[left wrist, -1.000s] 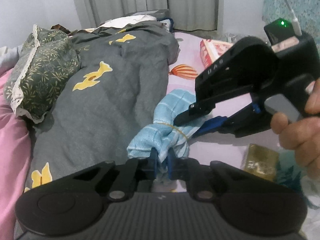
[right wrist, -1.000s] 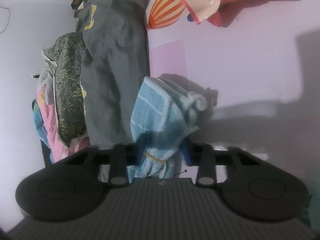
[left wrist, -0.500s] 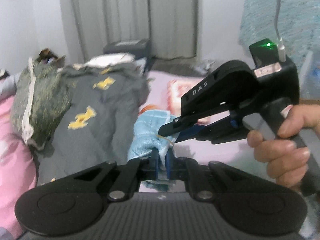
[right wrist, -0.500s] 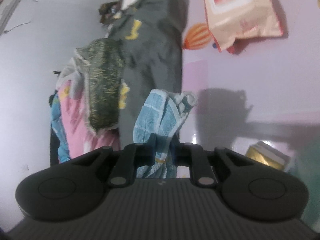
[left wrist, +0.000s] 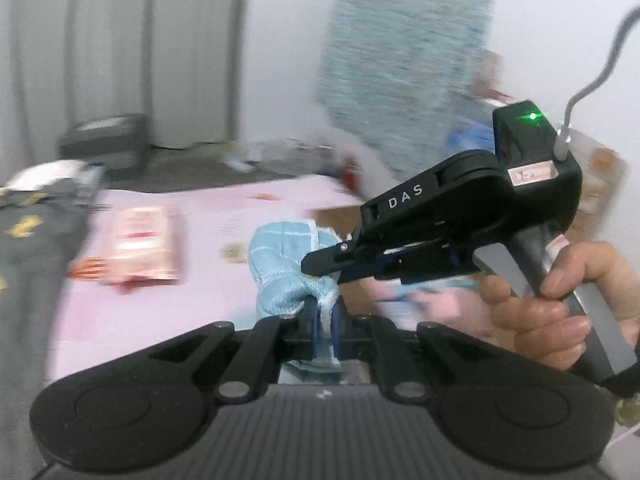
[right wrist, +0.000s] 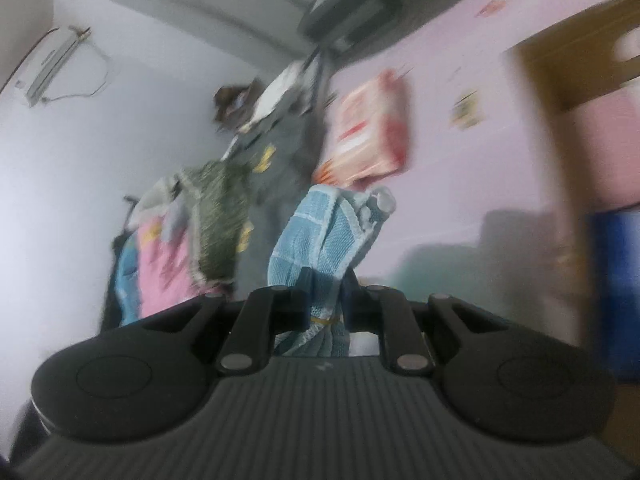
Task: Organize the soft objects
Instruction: 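Carry the towel bundle into the cardboard box and open the right gripper, then move the right gripper back over the bed to the white yogurt cup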
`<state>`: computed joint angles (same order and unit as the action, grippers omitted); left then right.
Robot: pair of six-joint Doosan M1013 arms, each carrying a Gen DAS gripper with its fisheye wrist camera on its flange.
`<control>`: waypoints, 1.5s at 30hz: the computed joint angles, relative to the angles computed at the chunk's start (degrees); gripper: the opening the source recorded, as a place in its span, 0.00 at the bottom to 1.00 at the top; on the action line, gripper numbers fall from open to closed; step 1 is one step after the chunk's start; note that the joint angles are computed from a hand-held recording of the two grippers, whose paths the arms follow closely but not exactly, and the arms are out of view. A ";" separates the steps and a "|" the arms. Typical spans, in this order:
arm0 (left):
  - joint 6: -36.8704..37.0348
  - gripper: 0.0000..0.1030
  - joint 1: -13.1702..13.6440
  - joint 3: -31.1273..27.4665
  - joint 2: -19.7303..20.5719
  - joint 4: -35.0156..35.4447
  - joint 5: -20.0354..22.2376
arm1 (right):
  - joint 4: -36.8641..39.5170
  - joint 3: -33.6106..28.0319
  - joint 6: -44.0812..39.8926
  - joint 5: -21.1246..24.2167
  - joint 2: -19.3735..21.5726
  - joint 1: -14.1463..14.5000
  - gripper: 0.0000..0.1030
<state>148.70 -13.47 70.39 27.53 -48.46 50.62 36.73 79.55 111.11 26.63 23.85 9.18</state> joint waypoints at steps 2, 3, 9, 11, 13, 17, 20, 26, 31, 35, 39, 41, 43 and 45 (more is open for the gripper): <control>1.29 0.07 -1.48 0.49 -0.03 -1.46 2.66 | -7.94 4.24 6.09 -0.68 -3.75 -0.85 0.12; 1.88 0.08 -2.22 0.74 -0.02 -2.05 3.60 | -11.19 5.90 8.76 -0.85 -5.18 -1.14 0.12; 3.27 0.27 -5.75 1.29 0.77 -2.28 8.74 | -34.79 14.14 27.52 2.58 -13.02 -2.99 0.12; 4.04 0.29 -6.40 2.38 0.24 -1.78 8.57 | -41.05 15.87 31.50 5.17 -14.62 -3.30 0.12; 3.80 0.30 -6.58 2.80 0.12 -1.14 8.20 | -43.58 17.03 32.70 7.71 -15.59 -3.71 0.11; 1.37 0.34 -5.88 1.57 1.14 0.34 7.29 | -45.38 17.28 29.46 13.31 -15.89 -4.52 0.11; -0.40 0.37 -5.49 2.04 0.59 1.45 5.48 | -47.11 16.27 25.69 16.80 -15.19 -4.63 0.11; -3.15 0.47 -4.31 2.78 -0.19 3.11 2.67 | -50.89 11.87 21.15 22.53 -10.44 -3.97 0.12; -2.93 0.51 -3.34 3.71 -0.81 3.03 0.10 | -57.07 10.24 21.14 26.52 -7.80 -2.79 0.15; -2.77 0.52 -2.45 4.26 -1.03 2.11 -0.91 | -59.83 10.67 23.69 25.75 -8.15 -2.47 0.17; -2.61 0.55 -1.55 5.28 -1.55 1.40 -2.05 | -61.83 12.00 29.38 23.91 -9.68 -1.97 0.21; -2.18 0.59 -1.00 5.92 -1.93 0.89 -2.64 | -61.79 13.20 32.84 21.17 -11.07 -1.61 0.22; -1.44 0.62 -0.25 6.76 -2.50 0.29 -3.35 | -60.96 14.89 35.88 16.79 -12.79 -1.16 0.26; -0.68 0.66 0.47 7.52 -3.09 0.14 -4.20 | -60.25 16.76 39.28 11.24 -14.57 -0.39 0.30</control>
